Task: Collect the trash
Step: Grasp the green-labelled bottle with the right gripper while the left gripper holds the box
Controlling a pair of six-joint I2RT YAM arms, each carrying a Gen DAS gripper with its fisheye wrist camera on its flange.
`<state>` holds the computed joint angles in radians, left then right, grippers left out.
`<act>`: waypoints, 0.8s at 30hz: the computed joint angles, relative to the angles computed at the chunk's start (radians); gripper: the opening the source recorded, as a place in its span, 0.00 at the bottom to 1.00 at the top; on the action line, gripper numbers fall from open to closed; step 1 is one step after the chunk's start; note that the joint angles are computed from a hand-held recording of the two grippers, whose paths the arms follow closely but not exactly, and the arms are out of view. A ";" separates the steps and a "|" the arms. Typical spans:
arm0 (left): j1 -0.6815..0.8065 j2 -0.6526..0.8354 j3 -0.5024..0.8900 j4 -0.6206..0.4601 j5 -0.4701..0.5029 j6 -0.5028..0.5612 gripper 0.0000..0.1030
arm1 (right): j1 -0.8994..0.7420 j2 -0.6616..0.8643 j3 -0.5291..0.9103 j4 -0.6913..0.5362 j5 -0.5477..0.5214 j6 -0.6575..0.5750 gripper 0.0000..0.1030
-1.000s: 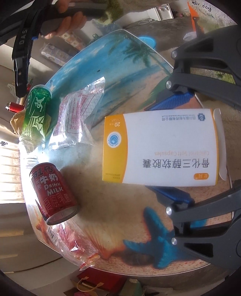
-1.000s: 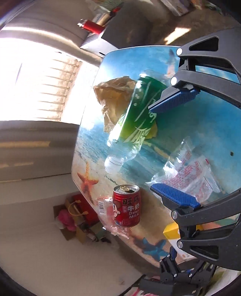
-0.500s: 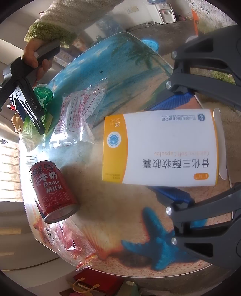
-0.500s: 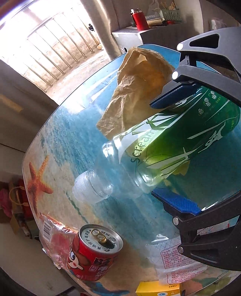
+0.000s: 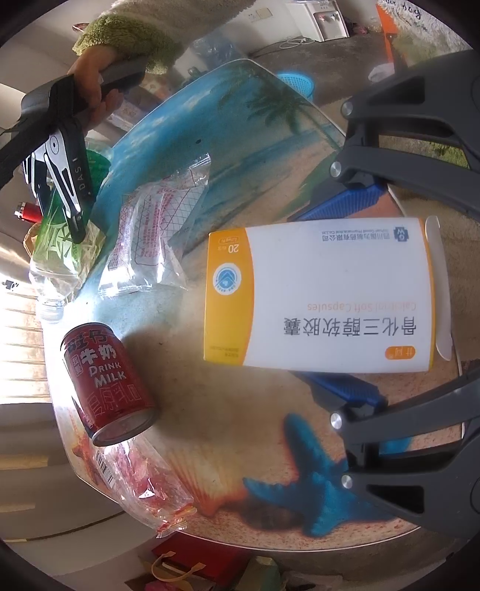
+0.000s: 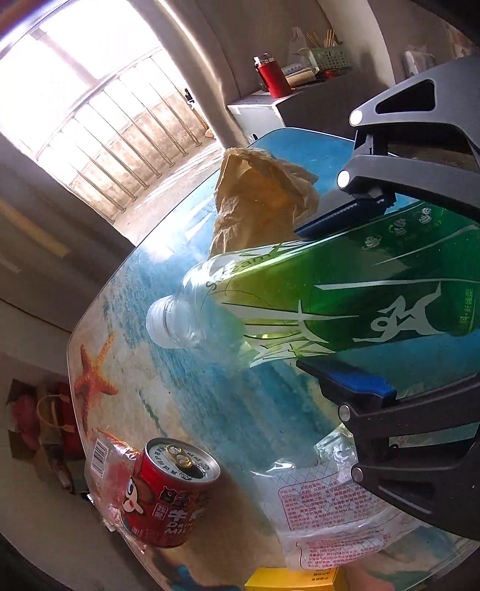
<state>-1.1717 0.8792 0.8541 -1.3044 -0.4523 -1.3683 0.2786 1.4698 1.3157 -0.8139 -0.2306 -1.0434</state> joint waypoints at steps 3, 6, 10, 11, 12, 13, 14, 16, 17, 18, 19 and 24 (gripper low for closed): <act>0.003 -0.007 -0.004 0.001 -0.001 0.001 0.67 | -0.071 -0.058 0.001 -0.057 -0.062 -0.006 0.61; 0.005 -0.013 -0.008 0.008 -0.002 -0.003 0.67 | -0.202 -0.113 0.036 -0.199 -0.206 -0.009 0.61; -0.009 -0.026 -0.011 -0.008 -0.007 -0.020 0.67 | -0.457 -0.129 0.091 -0.453 -0.405 -0.052 0.61; -0.009 -0.024 -0.010 -0.008 -0.006 -0.020 0.67 | -0.519 -0.130 0.087 -0.496 -0.426 -0.063 0.61; -0.007 -0.021 -0.008 -0.007 -0.004 -0.020 0.67 | -0.576 -0.136 0.070 -0.515 -0.434 -0.062 0.61; -0.002 -0.020 -0.008 -0.005 -0.001 -0.017 0.67 | -0.617 -0.144 0.040 -0.514 -0.429 -0.049 0.61; 0.002 -0.021 -0.008 -0.003 0.002 -0.014 0.67 | -0.655 -0.147 0.013 -0.513 -0.416 -0.038 0.61; 0.011 -0.018 -0.006 0.001 0.009 -0.007 0.67 | -0.697 -0.138 -0.045 -0.486 -0.372 0.024 0.61; 0.013 -0.016 -0.005 0.001 0.011 -0.007 0.67 | -0.706 -0.130 -0.069 -0.467 -0.344 0.071 0.61; 0.015 -0.015 -0.005 0.001 0.013 -0.006 0.67 | -0.708 -0.121 -0.093 -0.445 -0.310 0.126 0.61; 0.019 -0.015 -0.005 0.002 0.016 -0.001 0.67 | -0.710 -0.104 -0.105 -0.435 -0.276 0.175 0.61; 0.029 -0.023 -0.005 0.005 0.024 -0.018 0.67 | -0.729 -0.041 -0.081 -0.524 -0.274 0.243 0.62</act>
<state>-1.1430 0.8565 0.8486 -1.2995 -0.4281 -1.3862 -0.4507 1.4285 1.2346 -1.3381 -0.5044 -0.8008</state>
